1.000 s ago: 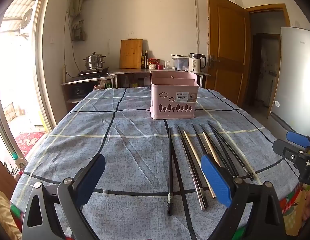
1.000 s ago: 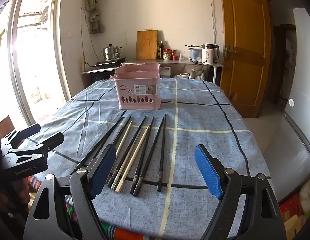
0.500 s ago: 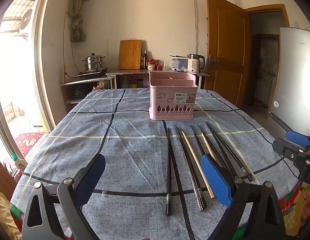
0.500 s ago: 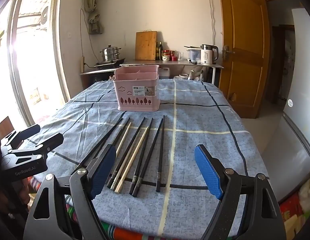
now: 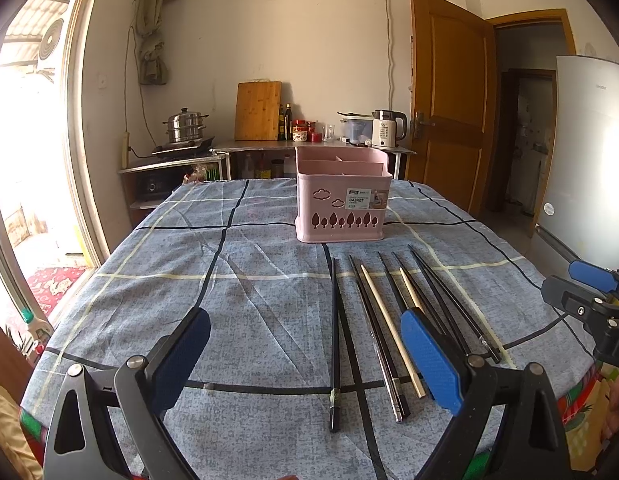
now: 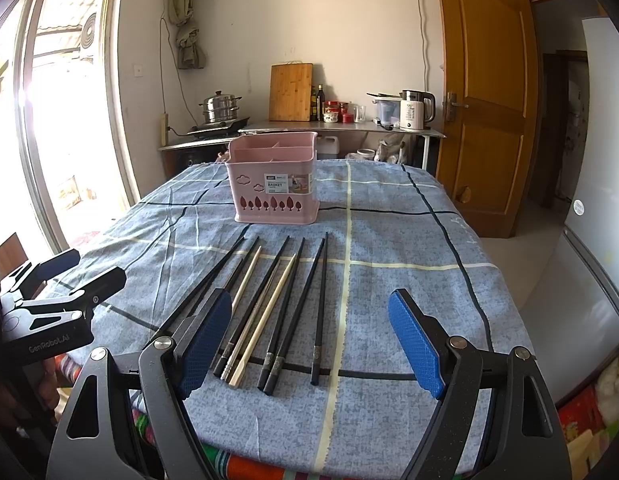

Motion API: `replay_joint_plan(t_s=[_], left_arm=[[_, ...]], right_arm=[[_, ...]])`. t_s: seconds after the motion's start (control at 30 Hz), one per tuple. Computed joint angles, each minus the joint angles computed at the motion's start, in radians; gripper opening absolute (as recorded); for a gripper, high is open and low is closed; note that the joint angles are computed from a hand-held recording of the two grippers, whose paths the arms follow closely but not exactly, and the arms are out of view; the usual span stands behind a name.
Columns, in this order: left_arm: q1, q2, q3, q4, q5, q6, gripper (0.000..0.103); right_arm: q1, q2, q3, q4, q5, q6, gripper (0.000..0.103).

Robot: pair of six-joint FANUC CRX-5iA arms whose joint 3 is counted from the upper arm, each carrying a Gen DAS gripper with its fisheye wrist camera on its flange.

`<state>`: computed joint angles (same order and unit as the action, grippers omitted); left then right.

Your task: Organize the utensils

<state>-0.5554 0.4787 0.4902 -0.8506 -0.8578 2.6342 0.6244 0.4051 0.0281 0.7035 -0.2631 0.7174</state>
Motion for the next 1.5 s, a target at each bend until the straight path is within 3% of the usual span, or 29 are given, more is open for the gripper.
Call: replay_joint_plan(t_s=[1.5], left_arm=[[-0.004,-0.001,0.005,0.008,0.001,-0.017,0.097]], right_arm=[[-0.001,-0.010,-0.004,0.001,-0.004,-0.001,0.081]])
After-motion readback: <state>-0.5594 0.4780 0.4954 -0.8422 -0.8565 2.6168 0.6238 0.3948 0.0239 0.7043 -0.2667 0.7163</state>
